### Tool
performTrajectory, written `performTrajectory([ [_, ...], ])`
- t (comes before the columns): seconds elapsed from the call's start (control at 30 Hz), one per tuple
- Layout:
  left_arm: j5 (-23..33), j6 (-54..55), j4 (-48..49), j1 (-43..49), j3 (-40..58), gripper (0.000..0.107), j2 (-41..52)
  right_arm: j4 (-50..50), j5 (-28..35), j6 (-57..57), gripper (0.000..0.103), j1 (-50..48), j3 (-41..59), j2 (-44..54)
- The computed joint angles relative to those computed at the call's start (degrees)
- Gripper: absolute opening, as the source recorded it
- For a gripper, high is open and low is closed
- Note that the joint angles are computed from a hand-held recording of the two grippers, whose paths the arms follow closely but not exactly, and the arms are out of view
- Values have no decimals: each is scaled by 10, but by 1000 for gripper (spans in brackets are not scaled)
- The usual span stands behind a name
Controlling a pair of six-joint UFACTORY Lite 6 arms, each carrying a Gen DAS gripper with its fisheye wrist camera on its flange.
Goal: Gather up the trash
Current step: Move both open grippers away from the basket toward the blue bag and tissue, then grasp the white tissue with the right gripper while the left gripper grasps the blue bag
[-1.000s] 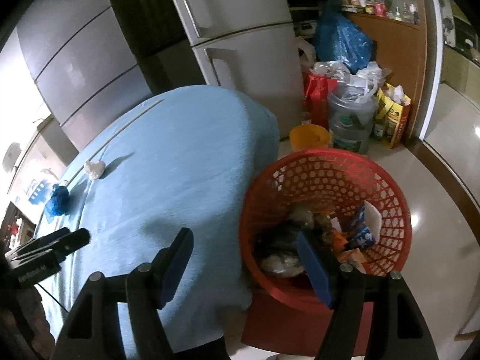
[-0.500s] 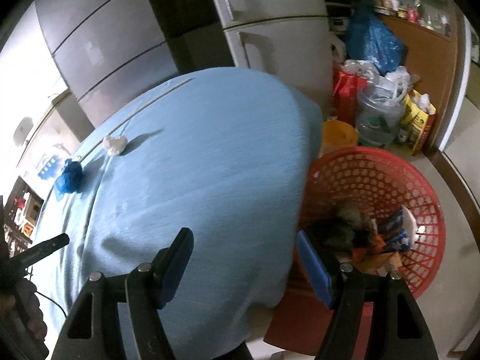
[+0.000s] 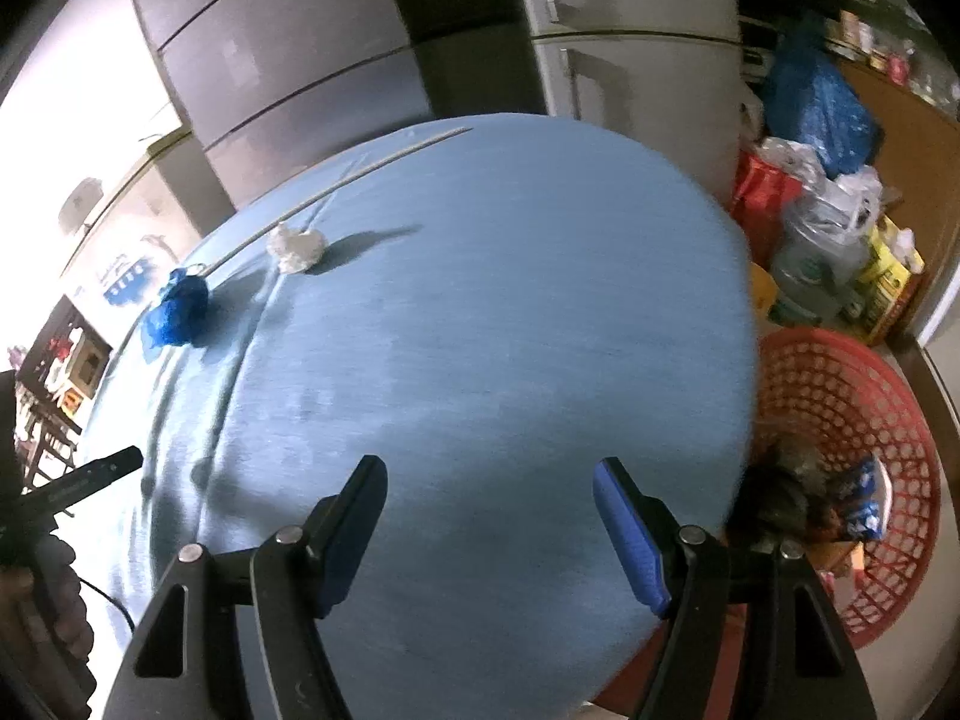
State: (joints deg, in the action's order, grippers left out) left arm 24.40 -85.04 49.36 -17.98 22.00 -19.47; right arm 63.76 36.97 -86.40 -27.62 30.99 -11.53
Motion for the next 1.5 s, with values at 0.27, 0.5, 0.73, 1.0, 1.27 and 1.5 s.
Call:
performTrajectory([
  [0.27, -52, 55, -8, 103, -27, 69, -6, 18, -60, 45, 75, 128, -2, -4],
  [0.5, -85, 41, 29, 152, -33, 69, 14, 42, -110, 81, 75, 241, 52, 52],
  [0.73, -112, 26, 54, 176, -31, 69, 35, 78, -142, 133, 75, 356, 221, 200],
  [1.0, -124, 39, 53, 189, -23, 69, 43, -14, -155, 303, 75, 433, 479, 403],
  [1.27, -140, 137, -16, 228, 19, 69, 65, -226, -130, 554, 74, 459, 730, 587],
  [1.5, -147, 141, -8, 236, 80, 69, 114, -280, -100, 603, 40, 459, 801, 651],
])
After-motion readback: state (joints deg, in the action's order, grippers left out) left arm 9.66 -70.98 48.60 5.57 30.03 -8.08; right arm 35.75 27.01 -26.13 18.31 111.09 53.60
